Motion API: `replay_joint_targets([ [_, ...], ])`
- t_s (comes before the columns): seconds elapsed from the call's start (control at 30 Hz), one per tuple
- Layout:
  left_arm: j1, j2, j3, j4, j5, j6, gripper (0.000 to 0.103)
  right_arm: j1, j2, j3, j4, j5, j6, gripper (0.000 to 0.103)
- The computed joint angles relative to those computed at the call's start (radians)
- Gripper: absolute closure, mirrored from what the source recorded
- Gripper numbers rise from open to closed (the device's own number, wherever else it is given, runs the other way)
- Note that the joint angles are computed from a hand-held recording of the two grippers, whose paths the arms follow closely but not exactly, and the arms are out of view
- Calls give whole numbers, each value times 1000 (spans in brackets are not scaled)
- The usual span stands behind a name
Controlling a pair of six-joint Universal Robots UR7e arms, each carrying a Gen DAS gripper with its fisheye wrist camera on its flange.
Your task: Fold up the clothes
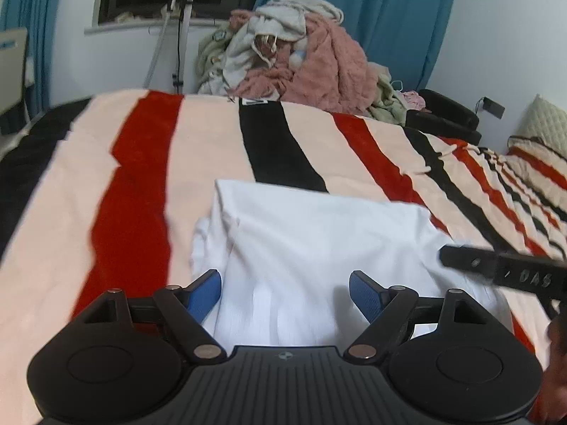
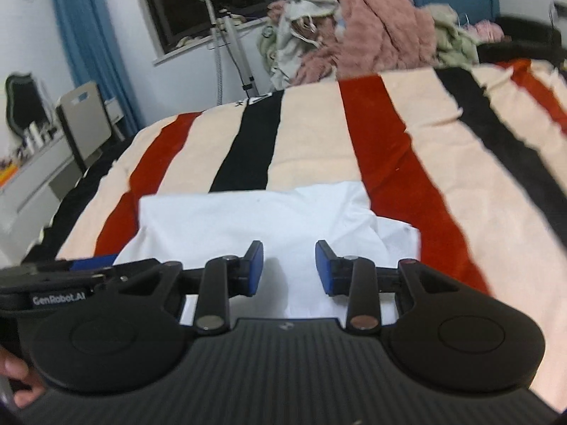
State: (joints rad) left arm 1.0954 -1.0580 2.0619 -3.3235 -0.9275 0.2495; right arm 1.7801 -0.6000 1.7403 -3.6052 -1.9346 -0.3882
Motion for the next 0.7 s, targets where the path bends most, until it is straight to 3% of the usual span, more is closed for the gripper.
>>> replay_joint_targets([
  [0.13, -31, -37, 71, 22, 43, -47, 22, 19, -36, 83, -54, -42, -23, 67],
  [0.2, -29, -30, 86, 4, 57, -89, 19, 16, -40, 96, -2, -65, 15, 67],
  [0.37, -34, -60, 130, -17, 50, -207, 22, 11, -16, 88, 7, -92, 3, 68],
  [0.57, -6, -223, 219, 14, -176, -492, 23, 10, -34, 111, 4, -86, 62, 69],
  [0.7, 41, -276, 256, 29, -317, -644, 24, 12, -36, 115, 1, -90, 87, 69],
])
